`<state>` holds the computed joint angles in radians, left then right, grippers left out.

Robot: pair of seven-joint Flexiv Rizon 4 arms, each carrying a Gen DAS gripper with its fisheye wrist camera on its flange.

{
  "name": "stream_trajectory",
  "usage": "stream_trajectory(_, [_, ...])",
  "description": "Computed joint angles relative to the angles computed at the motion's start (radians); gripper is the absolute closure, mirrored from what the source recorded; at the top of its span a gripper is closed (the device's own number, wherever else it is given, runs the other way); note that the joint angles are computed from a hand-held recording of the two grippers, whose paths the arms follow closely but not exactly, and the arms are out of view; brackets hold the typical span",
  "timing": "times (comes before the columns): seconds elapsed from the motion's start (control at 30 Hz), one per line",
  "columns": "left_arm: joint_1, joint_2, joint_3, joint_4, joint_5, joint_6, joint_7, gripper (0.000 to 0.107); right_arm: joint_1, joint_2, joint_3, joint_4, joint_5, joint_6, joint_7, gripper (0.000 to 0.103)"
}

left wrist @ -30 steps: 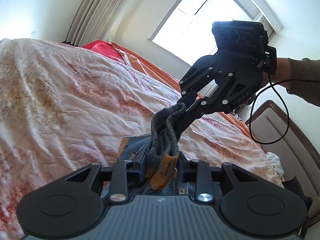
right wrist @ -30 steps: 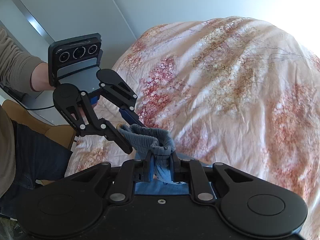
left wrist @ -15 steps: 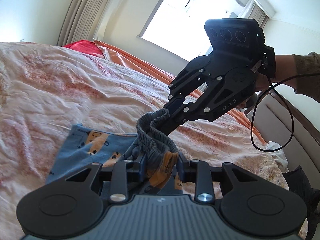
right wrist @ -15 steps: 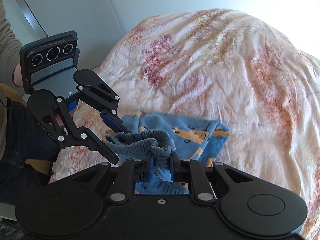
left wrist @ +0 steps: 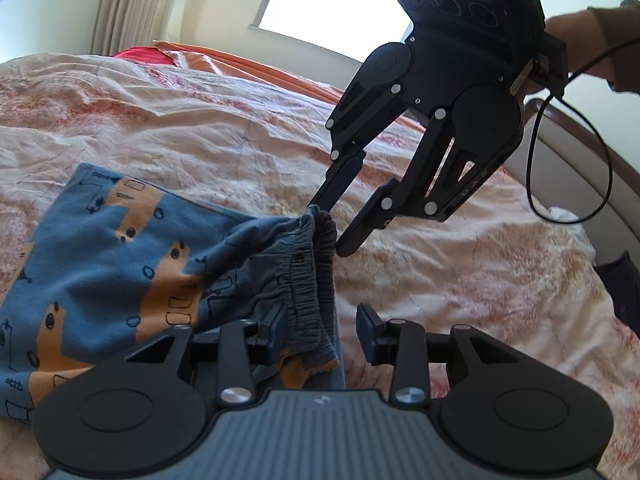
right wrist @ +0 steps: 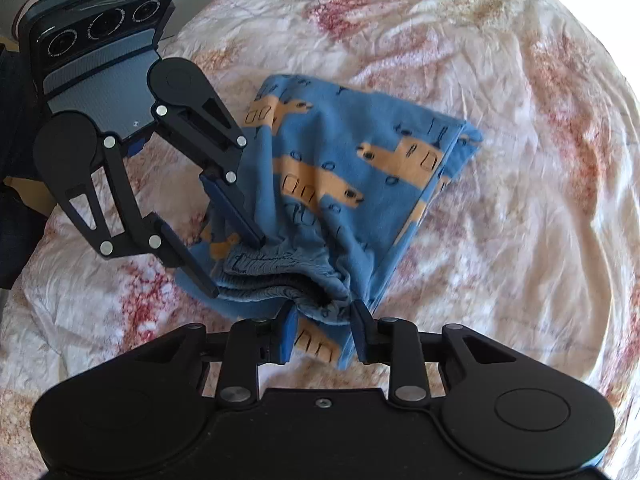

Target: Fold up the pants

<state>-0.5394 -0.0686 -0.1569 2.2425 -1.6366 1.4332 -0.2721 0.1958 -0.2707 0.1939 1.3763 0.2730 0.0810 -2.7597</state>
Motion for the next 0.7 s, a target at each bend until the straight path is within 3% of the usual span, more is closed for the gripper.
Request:
stream_trajectory(0.07, [0.011,0.006,0.005,0.027,0.104,-0.030,-0.039,0.055,-0.004,0.018,-0.008,0.027,-0.025,-0.002,0.016,0.069])
stream_trajectory(0.13, [0.019,0.021,0.006,0.050,0.162,-0.051,-0.051,0.055,-0.007,0.031,-0.019,0.033,-0.031,-0.008,0.074,0.067])
stream_trajectory(0.2, [0.025,0.058,0.011,0.073,0.197,-0.082,-0.058,0.055,-0.018,0.045,-0.028,0.031,0.012,0.018,0.175,0.055])
stream_trajectory(0.3, [0.018,0.100,0.014,0.089,0.164,-0.060,-0.013,0.043,-0.035,0.057,-0.032,0.038,0.131,0.116,0.359,0.034])
stream_trajectory(0.37, [0.000,0.101,0.004,0.079,0.074,0.028,0.058,0.029,-0.033,0.060,-0.024,0.066,0.165,0.185,0.429,0.034])
stream_trajectory(0.4, [0.001,0.094,0.010,0.077,0.085,0.051,0.044,0.027,-0.025,0.060,-0.020,0.089,0.157,0.227,0.459,0.034])
stream_trajectory(0.43, [0.023,0.087,0.020,0.083,0.161,0.045,-0.023,0.026,-0.018,0.057,-0.018,0.107,0.147,0.254,0.486,0.034])
stream_trajectory(0.5, [0.089,0.080,0.059,0.108,0.416,-0.037,-0.215,0.026,-0.011,0.054,-0.016,0.143,0.129,0.289,0.544,0.034])
stream_trajectory(0.53, [0.113,0.079,0.071,0.122,0.500,-0.068,-0.248,0.026,-0.011,0.054,-0.015,0.158,0.121,0.291,0.567,0.034])
stream_trajectory(0.6, [0.144,0.094,0.085,0.149,0.603,-0.117,-0.255,0.027,-0.014,0.069,-0.016,0.202,0.098,0.307,0.608,0.034])
stream_trajectory(0.7, [0.162,0.152,0.110,0.191,0.624,-0.198,-0.186,0.026,-0.026,0.124,-0.020,0.269,0.090,0.339,0.675,0.034])
